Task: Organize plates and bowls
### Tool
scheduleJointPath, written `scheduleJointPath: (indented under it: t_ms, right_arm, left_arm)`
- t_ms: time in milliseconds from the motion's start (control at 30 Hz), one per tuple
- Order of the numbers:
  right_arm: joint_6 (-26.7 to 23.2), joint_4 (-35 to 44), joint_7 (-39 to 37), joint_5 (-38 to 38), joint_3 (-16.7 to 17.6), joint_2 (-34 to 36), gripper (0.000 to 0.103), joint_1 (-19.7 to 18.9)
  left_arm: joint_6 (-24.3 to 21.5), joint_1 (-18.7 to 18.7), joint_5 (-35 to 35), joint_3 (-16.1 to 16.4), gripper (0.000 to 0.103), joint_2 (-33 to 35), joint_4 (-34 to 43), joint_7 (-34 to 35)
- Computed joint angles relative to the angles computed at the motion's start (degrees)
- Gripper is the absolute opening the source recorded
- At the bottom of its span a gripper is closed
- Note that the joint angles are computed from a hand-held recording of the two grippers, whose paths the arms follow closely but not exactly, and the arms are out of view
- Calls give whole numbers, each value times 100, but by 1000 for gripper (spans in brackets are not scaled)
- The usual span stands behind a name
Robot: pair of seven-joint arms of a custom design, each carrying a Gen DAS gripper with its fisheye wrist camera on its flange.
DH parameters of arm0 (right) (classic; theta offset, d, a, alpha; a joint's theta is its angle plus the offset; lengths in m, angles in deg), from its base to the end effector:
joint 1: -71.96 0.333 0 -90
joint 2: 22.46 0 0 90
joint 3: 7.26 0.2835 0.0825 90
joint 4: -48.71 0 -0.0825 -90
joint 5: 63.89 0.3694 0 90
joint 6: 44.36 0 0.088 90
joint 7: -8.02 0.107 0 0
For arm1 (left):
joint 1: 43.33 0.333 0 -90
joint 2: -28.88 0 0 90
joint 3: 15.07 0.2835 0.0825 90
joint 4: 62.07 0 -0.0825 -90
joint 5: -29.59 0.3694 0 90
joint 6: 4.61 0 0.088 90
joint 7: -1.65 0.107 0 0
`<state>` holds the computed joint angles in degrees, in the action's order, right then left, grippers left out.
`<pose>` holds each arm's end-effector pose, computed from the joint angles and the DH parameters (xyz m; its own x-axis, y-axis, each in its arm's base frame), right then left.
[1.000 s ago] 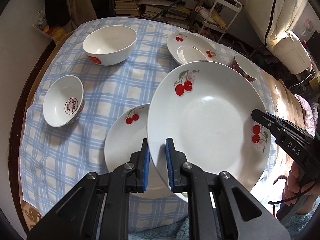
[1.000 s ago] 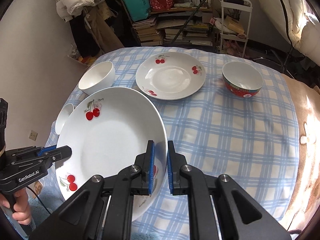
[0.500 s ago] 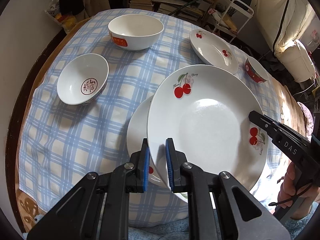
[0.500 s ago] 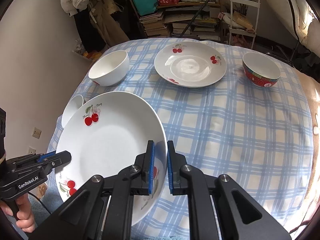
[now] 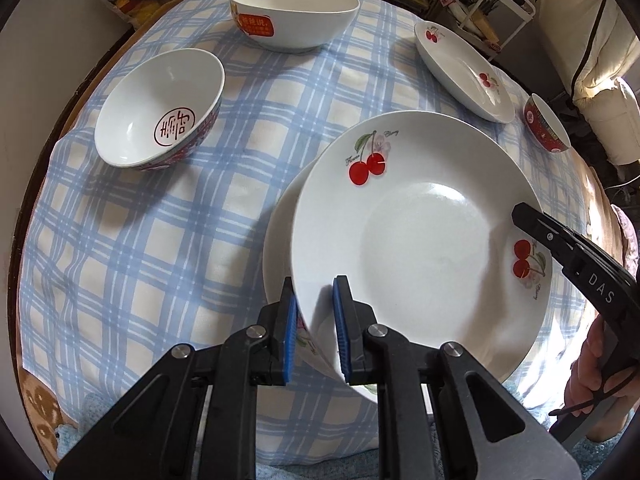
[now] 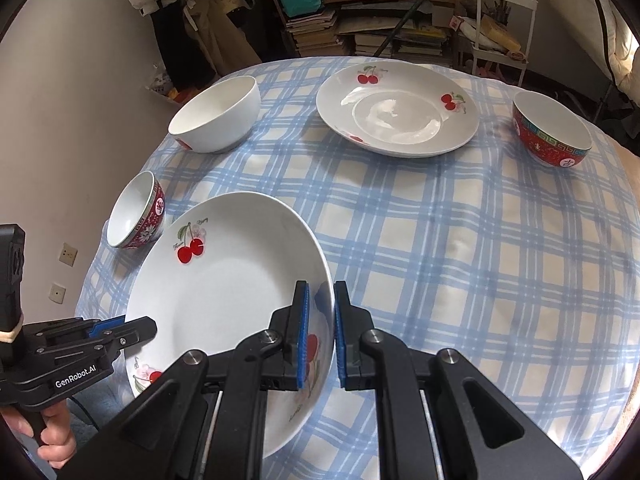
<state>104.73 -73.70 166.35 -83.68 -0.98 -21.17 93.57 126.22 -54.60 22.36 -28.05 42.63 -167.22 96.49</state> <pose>0.4977 0.2710 0.4184 -0.3691 -0.8932 -0.2569 -0.7992 0.4461 -0.4027 0.5660 -0.2500 0.3999 -0.4209 -0.8953 0.1456 -0.8966 0.3864 -0.2163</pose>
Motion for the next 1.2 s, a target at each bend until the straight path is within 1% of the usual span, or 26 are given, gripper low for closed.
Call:
scheduleJointPath:
  t_ms: [67,133,267,367,467,600,700,867,1033,1200]
  right_arm:
    - [102,-49,-42,81,-9,48,13,-12]
    - [94,-20,-109,98,-13,123,13,-3]
    - [136,44,-276,221,-31,272,13,23]
    - [57,147,-446,271,-37,409,13,74]
    - [-36,191,-483,286,-60,477,14,122]
    - [16,158,-464,335,-91,487,15,145]
    - [-80,226,-444,278,-103,532,15,172]
    - [-159,278,-514,396,-101,586,16,180]
    - [-100,243,-536,601,-101,592,16,163]
    - [-178,276,-527,639,-105,599,16,176]
  left_arm:
    - [9,-32,115,17,17,37,16,-40]
    - [-63,-60,214,31,17,93,78,-115]
    - [-35,-87,384,80,17,248,169,-369]
    - [-57,-87,486,93,17,323,213,-465]
    - [2,-97,559,75,17,300,185,-468]
    - [50,-122,659,80,17,310,173,-537]
    - [63,-149,742,78,17,330,187,-575]
    - [29,-102,637,60,17,357,222,-532]
    - [8,-91,617,64,17,372,243,-512]
    - [40,-169,845,85,17,336,188,-549]
